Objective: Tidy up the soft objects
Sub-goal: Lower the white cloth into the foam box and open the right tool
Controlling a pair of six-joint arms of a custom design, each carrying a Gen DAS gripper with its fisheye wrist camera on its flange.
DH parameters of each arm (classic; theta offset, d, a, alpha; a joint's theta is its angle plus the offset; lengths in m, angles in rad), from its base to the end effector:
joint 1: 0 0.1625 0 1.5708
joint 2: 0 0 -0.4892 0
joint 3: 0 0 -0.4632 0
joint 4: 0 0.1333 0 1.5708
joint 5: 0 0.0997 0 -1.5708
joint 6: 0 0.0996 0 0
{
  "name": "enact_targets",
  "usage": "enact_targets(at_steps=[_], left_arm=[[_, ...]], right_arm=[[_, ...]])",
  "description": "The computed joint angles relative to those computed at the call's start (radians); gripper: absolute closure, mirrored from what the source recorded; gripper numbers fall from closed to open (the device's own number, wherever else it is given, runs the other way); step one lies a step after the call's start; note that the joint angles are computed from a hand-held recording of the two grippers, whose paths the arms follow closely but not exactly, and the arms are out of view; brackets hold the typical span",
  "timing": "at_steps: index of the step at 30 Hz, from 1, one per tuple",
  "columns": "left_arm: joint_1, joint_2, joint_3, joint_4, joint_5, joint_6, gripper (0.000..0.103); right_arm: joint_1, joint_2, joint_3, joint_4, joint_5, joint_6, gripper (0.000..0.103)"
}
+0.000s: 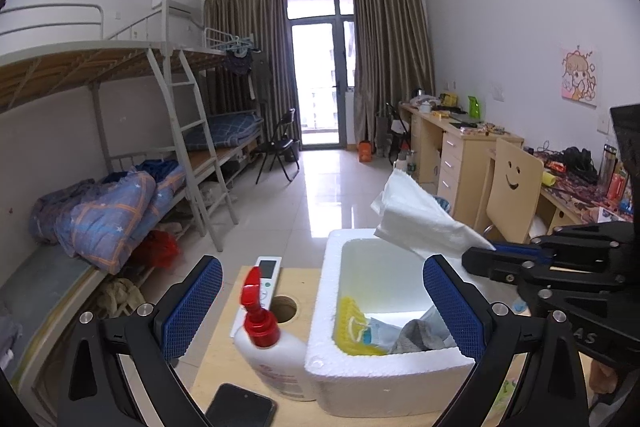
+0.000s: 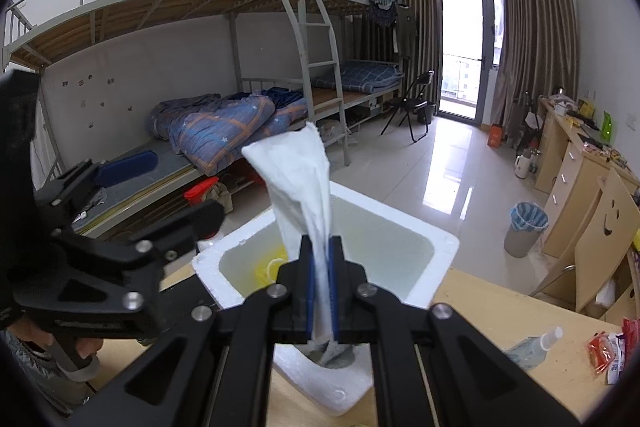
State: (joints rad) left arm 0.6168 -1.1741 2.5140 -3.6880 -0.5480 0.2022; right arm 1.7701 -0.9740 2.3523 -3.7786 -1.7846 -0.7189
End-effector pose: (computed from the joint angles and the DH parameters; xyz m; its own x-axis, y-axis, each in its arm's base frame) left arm -0.2020 -0.4109 0.1957 -0.6568 0.1599 -0.7369 0.7282 0.3881 -0.5649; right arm 0.2095 -0.4705 0.1203 -0.6561 -0.4660 0.5936 -0.7518 0.4717 -0.4607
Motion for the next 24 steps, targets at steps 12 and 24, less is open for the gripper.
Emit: enact_targets(at_steps=[12, 24], left_arm=[[-0.037, -0.036, 0.027, -0.014, 0.046, 0.003, 0.002], [-0.032, -0.045, 0.025, -0.017, 0.049, 0.008, 0.002]], right_arm=[[0.005, 0.014, -0.023, 0.034, -0.006, 0.013, 0.093], [0.011, 0.027, -0.024, -0.038, -0.004, 0.064, 0.011]])
